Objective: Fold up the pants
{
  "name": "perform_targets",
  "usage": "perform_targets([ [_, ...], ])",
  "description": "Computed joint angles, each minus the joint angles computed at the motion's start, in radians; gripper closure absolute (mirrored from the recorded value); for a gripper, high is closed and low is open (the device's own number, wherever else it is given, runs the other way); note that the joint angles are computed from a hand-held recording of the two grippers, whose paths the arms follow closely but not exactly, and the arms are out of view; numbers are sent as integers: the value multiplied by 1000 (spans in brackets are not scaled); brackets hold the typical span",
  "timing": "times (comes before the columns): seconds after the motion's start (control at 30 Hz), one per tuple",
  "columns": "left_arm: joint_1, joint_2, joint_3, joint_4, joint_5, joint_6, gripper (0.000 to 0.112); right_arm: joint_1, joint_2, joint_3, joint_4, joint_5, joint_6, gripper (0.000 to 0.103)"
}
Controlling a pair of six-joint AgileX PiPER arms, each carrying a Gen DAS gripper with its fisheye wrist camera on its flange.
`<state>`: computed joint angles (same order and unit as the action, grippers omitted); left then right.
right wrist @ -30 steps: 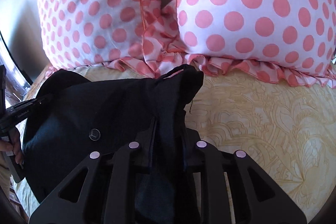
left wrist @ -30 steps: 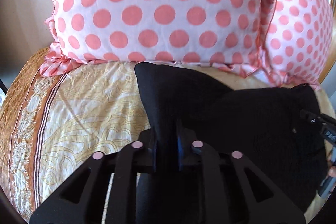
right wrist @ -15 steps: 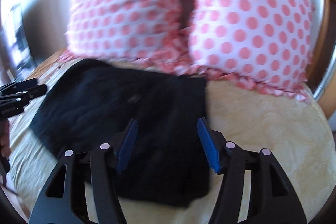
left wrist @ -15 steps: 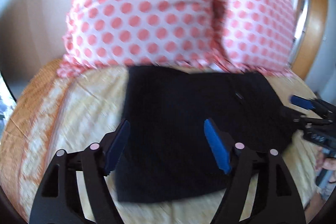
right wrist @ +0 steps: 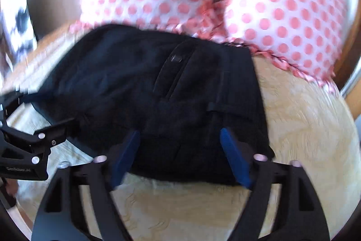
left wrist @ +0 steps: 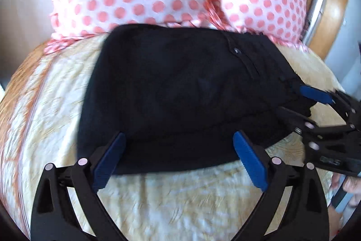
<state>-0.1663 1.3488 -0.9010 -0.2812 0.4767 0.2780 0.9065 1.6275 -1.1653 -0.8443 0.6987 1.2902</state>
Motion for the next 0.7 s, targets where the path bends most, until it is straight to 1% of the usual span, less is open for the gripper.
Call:
perform_targets([
  [0.03, 7, -37, 32, 2, -18, -3, 12, 26, -25, 37, -60, 3, 88, 7],
  [0.07, 10, -80, 68, 30, -42, -30, 12, 53, -45, 65, -109, 23, 165, 5],
  [0.1, 8, -139, 120, 93, -74, -91, 11, 88, -65, 99, -153, 47, 250, 4],
  [0.13, 3, -184, 156, 154, -88, -147, 12, 109, -77, 126, -180, 56, 312, 2],
  [0.2, 6, -258, 220, 233, -90, -219, 11, 155, -100, 183, -217, 66, 432, 2],
  [0.27, 18, -300, 259, 244, -74, -225, 11, 196, -102, 216, -227, 77, 505, 2],
  [0.33, 51, -332, 286, 152, -37, -117, 11, 218, -96, 228, -221, 77, 528, 2],
  [0.4, 63, -355, 302, 117, -17, -78, 12, 235, -84, 226, -210, 78, 523, 2],
  [0.43, 78, -362, 307, 71, -3, -28, 12, 243, -76, 220, -204, 80, 516, 2],
  [0.47, 79, -363, 309, 54, 3, -13, 12, 246, -72, 217, -199, 81, 510, 2],
  [0.6, 73, -344, 299, 39, 30, -27, 12, 269, -51, 191, -179, 108, 491, 2],
  [0.7, 47, -335, 309, 99, 23, -102, 12, 276, -39, 172, -150, 141, 466, 2],
])
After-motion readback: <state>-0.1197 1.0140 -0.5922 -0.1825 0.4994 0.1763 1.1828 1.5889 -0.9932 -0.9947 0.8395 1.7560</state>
